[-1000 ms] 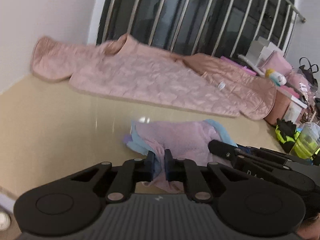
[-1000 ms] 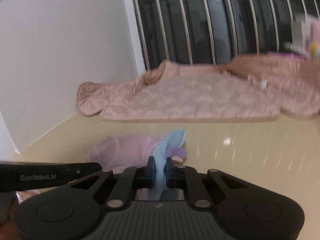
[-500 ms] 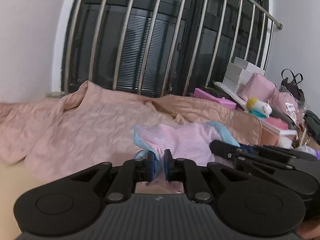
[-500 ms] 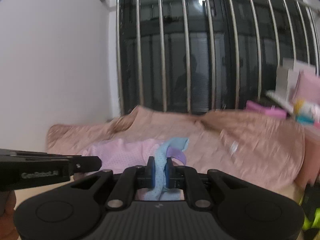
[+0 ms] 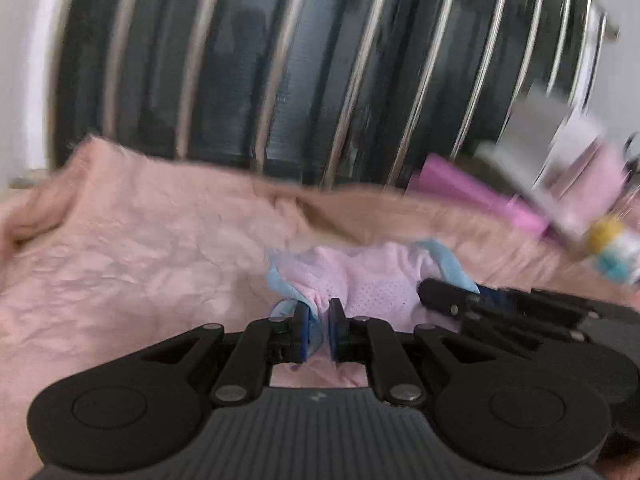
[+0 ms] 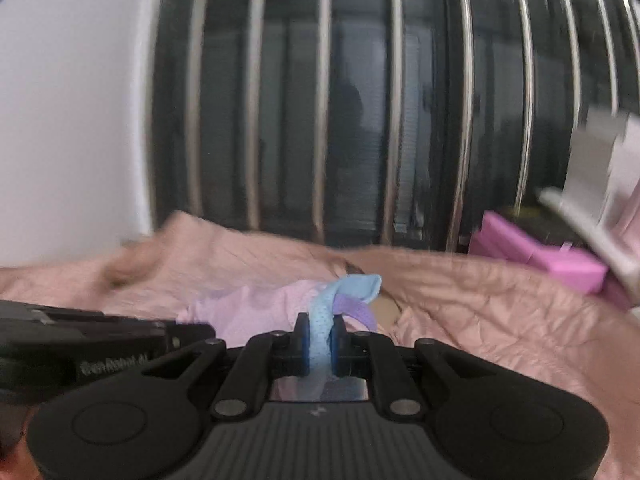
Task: Fold clothes
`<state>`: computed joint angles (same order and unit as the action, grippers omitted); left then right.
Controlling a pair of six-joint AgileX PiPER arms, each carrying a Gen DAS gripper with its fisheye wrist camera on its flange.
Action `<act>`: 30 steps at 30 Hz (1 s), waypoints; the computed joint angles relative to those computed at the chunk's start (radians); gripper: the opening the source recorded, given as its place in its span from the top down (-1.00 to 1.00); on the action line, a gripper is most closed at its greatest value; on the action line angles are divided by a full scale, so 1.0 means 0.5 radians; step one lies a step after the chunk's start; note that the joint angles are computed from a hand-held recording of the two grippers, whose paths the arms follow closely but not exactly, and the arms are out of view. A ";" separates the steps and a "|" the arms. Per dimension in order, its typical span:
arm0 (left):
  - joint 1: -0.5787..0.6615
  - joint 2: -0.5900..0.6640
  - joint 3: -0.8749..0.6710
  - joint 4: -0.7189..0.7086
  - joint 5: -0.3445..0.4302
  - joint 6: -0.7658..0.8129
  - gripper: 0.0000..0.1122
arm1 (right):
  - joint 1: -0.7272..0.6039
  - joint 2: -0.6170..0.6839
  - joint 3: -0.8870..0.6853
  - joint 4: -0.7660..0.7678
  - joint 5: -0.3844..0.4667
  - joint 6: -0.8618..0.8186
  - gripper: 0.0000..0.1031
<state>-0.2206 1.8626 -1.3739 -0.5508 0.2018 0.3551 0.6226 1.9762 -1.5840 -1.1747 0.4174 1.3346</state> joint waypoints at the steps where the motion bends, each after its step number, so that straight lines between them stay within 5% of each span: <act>1: -0.001 0.157 -0.176 0.181 0.106 -0.181 0.84 | -0.048 0.132 -0.145 0.200 0.004 -0.157 0.83; 3: -0.002 0.291 -0.304 0.302 0.248 -0.303 0.83 | -0.139 0.363 -0.404 0.600 0.058 -0.451 0.82; 7: 0.025 0.196 -0.040 -0.043 0.162 0.084 0.59 | -0.250 0.446 -0.476 1.185 0.167 -0.886 0.58; 9: 0.050 0.140 0.033 0.076 0.147 -0.048 0.20 | -0.255 0.352 -0.270 1.049 0.052 -0.732 0.41; 14: 0.204 -0.080 0.188 -0.077 0.218 -0.061 0.19 | -0.186 0.098 0.047 0.485 0.035 -0.039 0.33; 21: 0.040 -0.954 0.951 1.221 0.029 -1.163 0.04 | 0.181 -0.467 0.596 -0.002 0.165 0.472 -0.10; 23: -0.040 -1.202 1.142 1.621 0.066 -1.518 -0.03 | 0.334 -0.619 0.771 -0.039 0.193 0.540 -0.38; 27: -0.354 -1.710 1.434 2.421 0.482 -2.211 -0.16 | 0.720 -0.864 1.109 -0.184 0.463 0.836 -0.59; 30: -0.814 -2.172 1.765 2.898 0.897 -2.811 -0.50 | 1.060 -0.999 1.364 -0.230 0.754 1.222 -0.65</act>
<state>-0.6275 0.7765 -0.4913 0.8982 0.6501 -1.0502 1.1526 1.4766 -0.9022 -1.2899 0.7946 1.9454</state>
